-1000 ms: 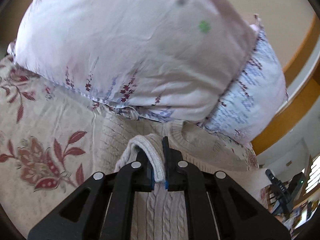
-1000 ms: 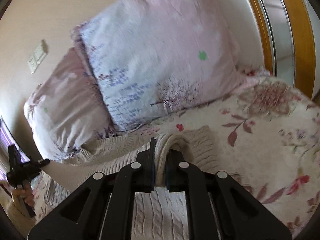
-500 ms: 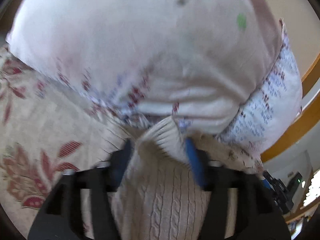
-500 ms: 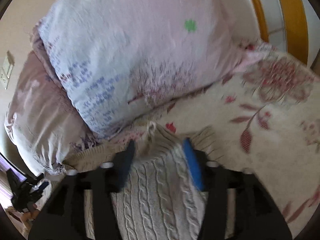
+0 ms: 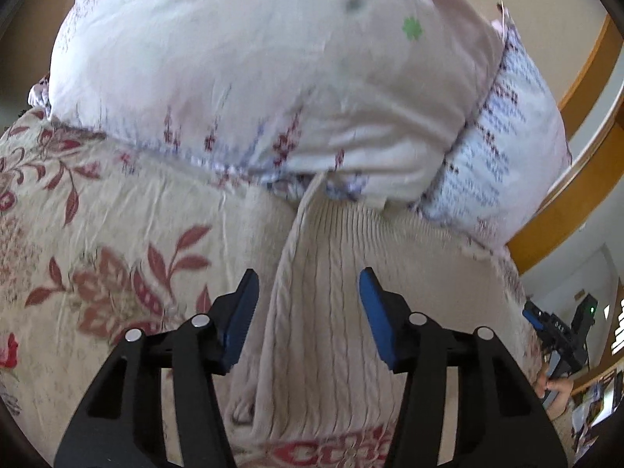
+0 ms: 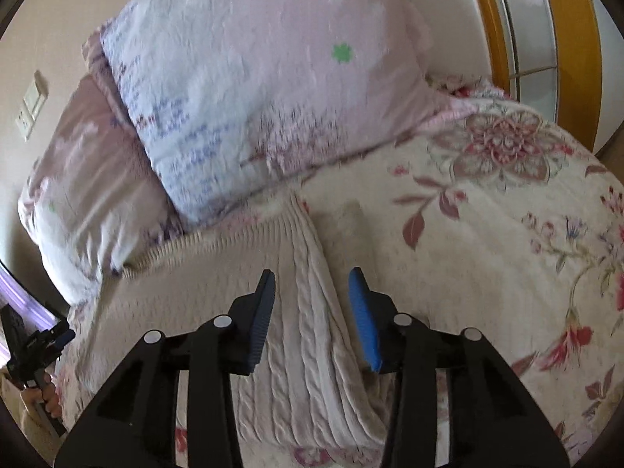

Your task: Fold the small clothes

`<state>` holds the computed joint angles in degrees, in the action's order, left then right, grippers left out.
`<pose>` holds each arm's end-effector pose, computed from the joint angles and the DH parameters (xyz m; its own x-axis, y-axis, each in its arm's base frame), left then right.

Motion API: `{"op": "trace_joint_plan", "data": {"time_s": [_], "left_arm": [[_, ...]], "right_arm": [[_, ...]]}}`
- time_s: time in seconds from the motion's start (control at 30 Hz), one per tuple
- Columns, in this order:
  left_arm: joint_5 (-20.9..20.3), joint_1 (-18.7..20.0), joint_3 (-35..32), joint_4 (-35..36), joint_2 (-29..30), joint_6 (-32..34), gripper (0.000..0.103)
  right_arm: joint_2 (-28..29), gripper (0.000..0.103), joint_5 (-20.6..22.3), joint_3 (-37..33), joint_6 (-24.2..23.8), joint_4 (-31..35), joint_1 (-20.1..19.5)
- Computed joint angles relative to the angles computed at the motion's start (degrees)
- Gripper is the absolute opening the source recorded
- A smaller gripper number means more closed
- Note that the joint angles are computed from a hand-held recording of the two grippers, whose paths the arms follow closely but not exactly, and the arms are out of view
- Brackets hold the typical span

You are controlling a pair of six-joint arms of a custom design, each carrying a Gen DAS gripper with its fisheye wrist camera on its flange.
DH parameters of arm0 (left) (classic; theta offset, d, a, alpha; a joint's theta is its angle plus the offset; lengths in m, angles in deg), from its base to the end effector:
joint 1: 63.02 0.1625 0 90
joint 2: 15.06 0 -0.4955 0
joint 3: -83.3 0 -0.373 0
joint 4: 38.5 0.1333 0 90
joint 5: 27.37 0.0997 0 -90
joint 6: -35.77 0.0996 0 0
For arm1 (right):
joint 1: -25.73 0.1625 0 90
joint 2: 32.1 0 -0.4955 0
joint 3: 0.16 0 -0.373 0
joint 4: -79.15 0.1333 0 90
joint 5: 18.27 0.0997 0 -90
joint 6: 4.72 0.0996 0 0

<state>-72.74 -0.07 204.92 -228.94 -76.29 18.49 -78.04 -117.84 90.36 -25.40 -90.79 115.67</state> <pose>-0.0667 -0.5776 0.2824 -0.9049 -0.2779 -0.3224 0.0831 0.6275 -0.7742 0.1160 -0.7485 0.2344 -0.9228 -0.1970 0.3312 -0.3474 0.7973 -0.4935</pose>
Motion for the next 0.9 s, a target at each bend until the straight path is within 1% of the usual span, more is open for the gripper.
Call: {"op": "trace_joint_plan", "data": {"time_s": [0.13, 0.27, 0.3, 0.33, 0.37, 0.4, 0.43, 0.5, 0.6, 0.73, 0.83, 0.9], "left_arm": [[-0.14, 0.27, 0.66, 2.17, 0.64, -1.37, 0.051], [-0.13, 1.04, 0.46, 4.78, 1.13, -3.15, 0.046], [-0.22, 1.19, 0.53, 4.81, 1.27, -3.27, 0.045], [-0.21, 1.29, 0.45, 4.90, 1.42, -3.20, 0.043], [-0.26, 1.36, 0.47, 4.99, 1.49, -3.11, 0.037], [-0.68, 1.51, 0.51, 5.27, 1.47, -3.11, 0.029], [-0.75, 1.63, 0.47, 5.71, 1.44, -3.32, 0.026], [-1.68, 2.01, 0.71, 5.79, 1.15, -3.57, 0.010], [-2.95, 2.42, 1.30, 4.99, 0.55, -3.83, 0.008], [-3.17, 2.13, 2.08, 4.74, -0.15, -3.14, 0.008], [-3.50, 1.87, 2.77, 4.92, -0.82, -2.90, 0.007], [-3.68, 1.82, 3.40, 4.80, -1.35, -2.59, 0.007]], "right_arm": [[0.50, 0.042, -2.08, -0.17, -0.31, 2.16, -0.13], [1.15, 0.041, -4.52, -0.14, -1.63, 2.47, 0.10], [1.29, 0.039, -5.02, -0.10, -2.02, 2.45, 0.13], [1.45, 0.033, -5.59, -0.05, -2.45, 2.33, 0.18], [1.61, 0.029, -6.27, 0.08, -3.10, 1.91, 0.26], [1.64, 0.020, -6.53, 0.23, -3.63, 1.60, 0.24], [1.46, 0.013, -6.17, 0.56, -3.77, 1.27, 0.13], [0.93, 0.010, -4.87, 0.94, -3.25, 1.30, -0.19], [0.20, 0.009, -3.74, 1.89, -2.60, 0.44, -0.32], [-0.73, 0.009, -3.00, 3.36, -2.55, -0.87, -0.24], [-1.42, 0.009, -3.23, 4.33, -2.16, -1.17, -0.14], [-1.76, 0.009, -4.12, 5.01, -1.61, -1.25, -0.05]]}}
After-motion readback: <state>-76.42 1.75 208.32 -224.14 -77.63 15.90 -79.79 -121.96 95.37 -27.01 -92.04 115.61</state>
